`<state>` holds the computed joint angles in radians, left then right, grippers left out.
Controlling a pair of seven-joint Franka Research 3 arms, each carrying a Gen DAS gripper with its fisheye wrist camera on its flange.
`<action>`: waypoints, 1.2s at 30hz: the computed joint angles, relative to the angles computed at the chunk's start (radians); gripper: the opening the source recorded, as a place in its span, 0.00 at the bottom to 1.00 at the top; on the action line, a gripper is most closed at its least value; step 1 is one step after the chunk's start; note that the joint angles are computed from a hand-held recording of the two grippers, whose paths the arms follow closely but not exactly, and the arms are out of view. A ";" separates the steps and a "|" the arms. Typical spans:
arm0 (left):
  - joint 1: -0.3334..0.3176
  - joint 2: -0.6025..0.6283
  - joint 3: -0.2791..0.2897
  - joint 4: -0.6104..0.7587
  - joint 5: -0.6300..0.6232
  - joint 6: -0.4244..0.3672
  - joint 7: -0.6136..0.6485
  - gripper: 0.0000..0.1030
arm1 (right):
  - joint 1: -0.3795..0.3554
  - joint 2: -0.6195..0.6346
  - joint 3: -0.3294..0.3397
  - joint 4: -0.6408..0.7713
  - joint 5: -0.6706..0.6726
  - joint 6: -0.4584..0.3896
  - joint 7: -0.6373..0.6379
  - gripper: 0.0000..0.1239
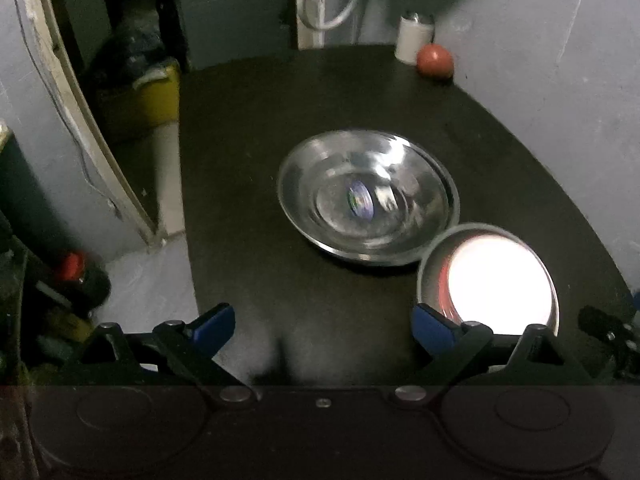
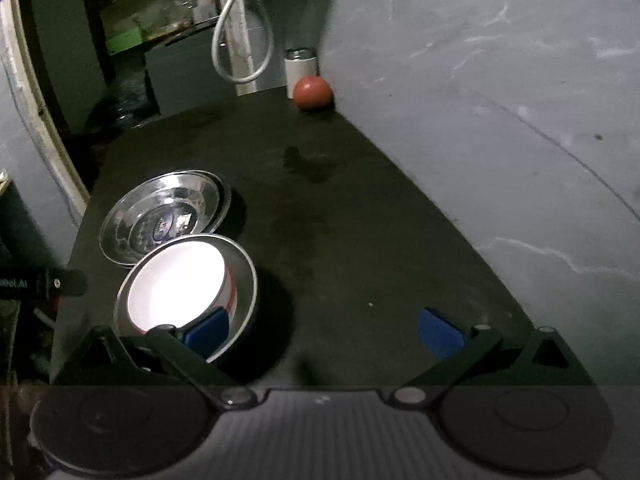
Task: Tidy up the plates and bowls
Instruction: 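Move both open grippers to opposite sides of the steel bowl rim, then close both grippers on the rim of the steel bowl holding white bowls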
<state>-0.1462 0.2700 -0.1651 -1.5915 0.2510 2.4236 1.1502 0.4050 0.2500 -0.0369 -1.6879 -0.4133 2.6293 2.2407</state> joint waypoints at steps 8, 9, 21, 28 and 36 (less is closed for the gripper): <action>0.017 0.036 -0.017 0.028 -0.078 -0.019 0.085 0.92 | -0.021 0.048 0.018 0.058 0.105 -0.025 -0.155 0.83; 0.021 0.041 -0.020 0.034 -0.095 -0.024 0.090 0.92 | -0.017 0.056 0.015 0.070 0.109 -0.038 -0.162 0.83; 0.029 0.118 -0.035 0.129 -0.181 -0.071 0.159 0.84 | -0.025 0.127 0.016 0.158 0.219 -0.080 -0.256 0.73; 0.063 0.149 -0.069 0.164 -0.296 -0.081 0.222 0.49 | -0.041 0.177 0.038 0.232 0.332 -0.133 -0.327 0.56; 0.077 0.160 -0.089 0.175 -0.387 -0.072 0.289 0.20 | -0.065 0.197 0.050 0.256 0.472 -0.147 -0.327 0.48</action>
